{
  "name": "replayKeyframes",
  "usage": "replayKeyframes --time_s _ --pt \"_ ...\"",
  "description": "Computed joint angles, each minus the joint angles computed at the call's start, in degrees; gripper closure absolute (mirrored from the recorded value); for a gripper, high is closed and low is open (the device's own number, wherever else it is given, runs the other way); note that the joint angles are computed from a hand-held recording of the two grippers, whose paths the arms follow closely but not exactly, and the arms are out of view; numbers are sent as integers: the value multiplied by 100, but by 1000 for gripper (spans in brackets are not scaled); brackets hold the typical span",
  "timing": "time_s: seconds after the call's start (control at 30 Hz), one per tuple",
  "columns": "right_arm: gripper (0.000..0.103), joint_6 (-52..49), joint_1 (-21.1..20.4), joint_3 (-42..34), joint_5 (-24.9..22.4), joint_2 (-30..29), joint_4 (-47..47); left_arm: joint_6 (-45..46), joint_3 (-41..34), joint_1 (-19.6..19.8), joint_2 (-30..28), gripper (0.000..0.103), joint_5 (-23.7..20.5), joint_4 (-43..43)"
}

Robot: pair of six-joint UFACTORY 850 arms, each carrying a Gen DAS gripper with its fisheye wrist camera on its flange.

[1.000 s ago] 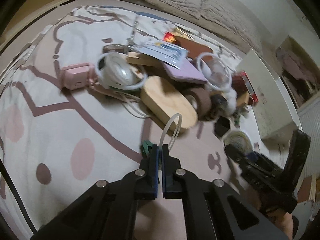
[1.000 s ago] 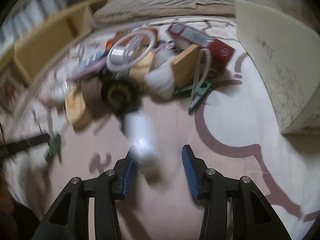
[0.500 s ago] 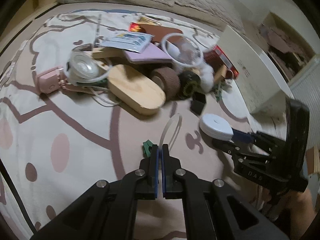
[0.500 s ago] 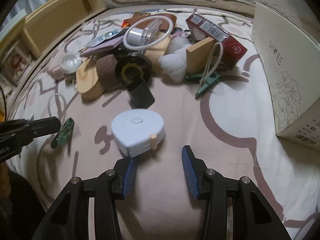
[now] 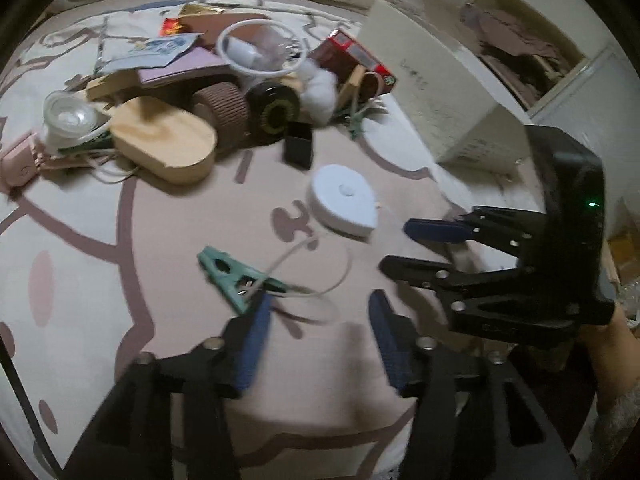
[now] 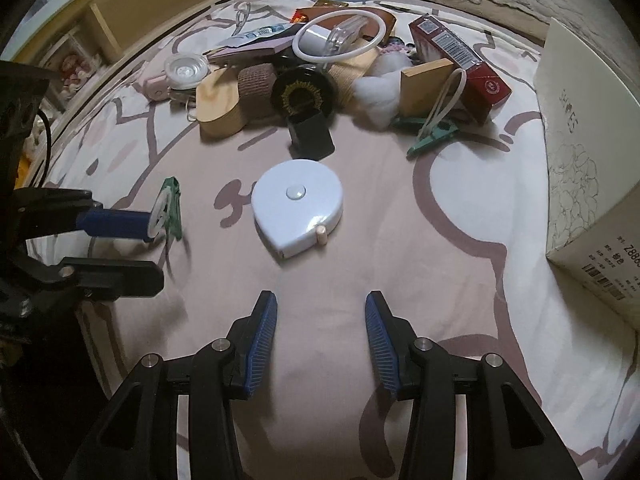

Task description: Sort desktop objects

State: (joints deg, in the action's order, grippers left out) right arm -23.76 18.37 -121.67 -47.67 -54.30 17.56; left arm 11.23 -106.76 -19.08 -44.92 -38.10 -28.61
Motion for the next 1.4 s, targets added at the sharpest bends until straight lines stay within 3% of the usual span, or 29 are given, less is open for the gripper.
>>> replayKeyframes --time_s 0.1,0.17,0.3,0.5,0.63,1.03,1.4 --pt "56 17 -15 -66 -77 -32 3 -162 127 -45 147 47 352 341" --pt "56 8 -14 -59 -82 -26 -1 -333 191 -47 218 39 590 575" --pt "48 -96 -26 -56 -154 -23 103 -1029 213 -4 259 33 1091 1181" --pt "33 -193 37 -8 -192 8 51 -2328 -494 66 -262 32 728 2063" --pt "22 -220 50 5 -252 11 154 -2330 -798 3 -496 32 430 2299" --pt "22 -119 -27 -112 -353 -34 348 -2214 -364 -253 -306 32 85 2945" --pt "22 207 -111 -117 -75 -28 390 -1706 -48 -200 -87 28 49 2228"
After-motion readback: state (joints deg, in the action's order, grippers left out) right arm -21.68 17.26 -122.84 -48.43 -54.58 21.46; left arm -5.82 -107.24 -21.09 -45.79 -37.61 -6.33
